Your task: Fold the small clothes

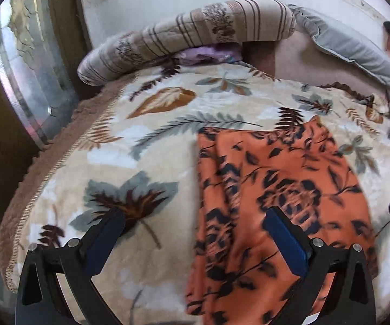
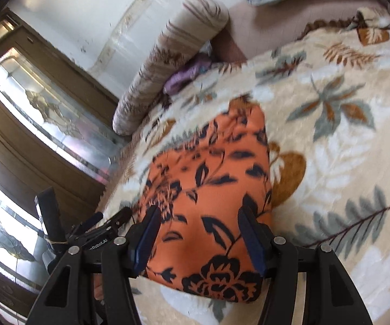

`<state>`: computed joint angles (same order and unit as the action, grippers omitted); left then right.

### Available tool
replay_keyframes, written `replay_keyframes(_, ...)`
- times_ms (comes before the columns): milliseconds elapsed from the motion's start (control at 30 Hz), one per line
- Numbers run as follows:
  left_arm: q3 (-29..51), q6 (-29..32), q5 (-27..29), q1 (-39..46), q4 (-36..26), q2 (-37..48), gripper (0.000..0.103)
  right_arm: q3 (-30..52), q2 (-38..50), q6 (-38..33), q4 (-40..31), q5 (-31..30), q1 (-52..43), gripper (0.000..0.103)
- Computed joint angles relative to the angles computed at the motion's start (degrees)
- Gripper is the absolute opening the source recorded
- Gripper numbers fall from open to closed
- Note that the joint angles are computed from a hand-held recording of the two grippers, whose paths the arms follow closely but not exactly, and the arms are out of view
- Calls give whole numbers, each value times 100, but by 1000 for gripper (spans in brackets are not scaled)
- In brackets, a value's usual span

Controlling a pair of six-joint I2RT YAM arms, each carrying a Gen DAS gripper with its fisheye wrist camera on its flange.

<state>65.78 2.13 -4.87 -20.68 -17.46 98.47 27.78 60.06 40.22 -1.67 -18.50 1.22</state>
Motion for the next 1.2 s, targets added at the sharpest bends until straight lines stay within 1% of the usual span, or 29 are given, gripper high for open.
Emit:
replay_keyframes(67,396,-34,-249,-167,-267,235,103,220,169,-152,-84,-98,-150,57)
replay_keyframes(100,614,9,-435,-261,-366,381,103,372,319,-277,-148,-75,-194,49)
replay_keyframes(133,836,57,-540,-320,-425,558,103,552,520,-386,-205,-32,-241,45)
replay_keyframes(267,1500,66,-660,-394,-569,1271,103,1219,1544,-496,-120,-324,-492,44)
replay_keyframes(333,1798,-9,-772,-386,-699,1667,103,1749,2197,-582,-170,-165,-479,44)
replay_keyframes(400,1962,-54,-576,-304,-752,1930,103,2177,2716,-626,-235,-31,-471,44)
replay_keyframes(433,2065,-107,-446,-279,-855,2022,103,2527,3153,-639,-287,7,-491,44)
replay_keyframes(467,2122,-123,-378,-267,-895,2067,103,2800,3473,-662,-376,-2,-503,44)
replay_keyframes(567,1974,-6,-472,-326,-639,2047,103,3707,4542,-708,-649,19,-509,44)
replay_keyframes(600,1903,16,-502,-345,-542,2036,103,4143,4991,-749,-935,-38,-509,44)
replay_keyframes(667,1820,71,-567,-370,-409,2013,103,4539,5456,-714,-1102,-45,-509,45)
replay_keyframes(733,1784,142,-570,-375,-341,1979,103,4610,5451,-739,-1143,-52,-541,45)
replay_keyframes(800,1715,164,-534,-362,-281,1899,103,4357,5162,-733,-1021,-61,-574,46)
replay_keyframes(867,1627,208,-512,-355,-260,1763,103,3903,4697,-744,-786,-92,-601,46)
replay_keyframes(967,1340,206,-446,-332,-98,1413,103,3179,3842,-838,-716,-104,-567,46)
replay_keyframes(1067,1022,185,-451,-325,97,997,103,2529,2972,-951,-798,-78,-518,46)
replay_keyframes(1200,637,113,-540,-309,262,394,103,1894,2001,-753,-892,-145,-458,47)
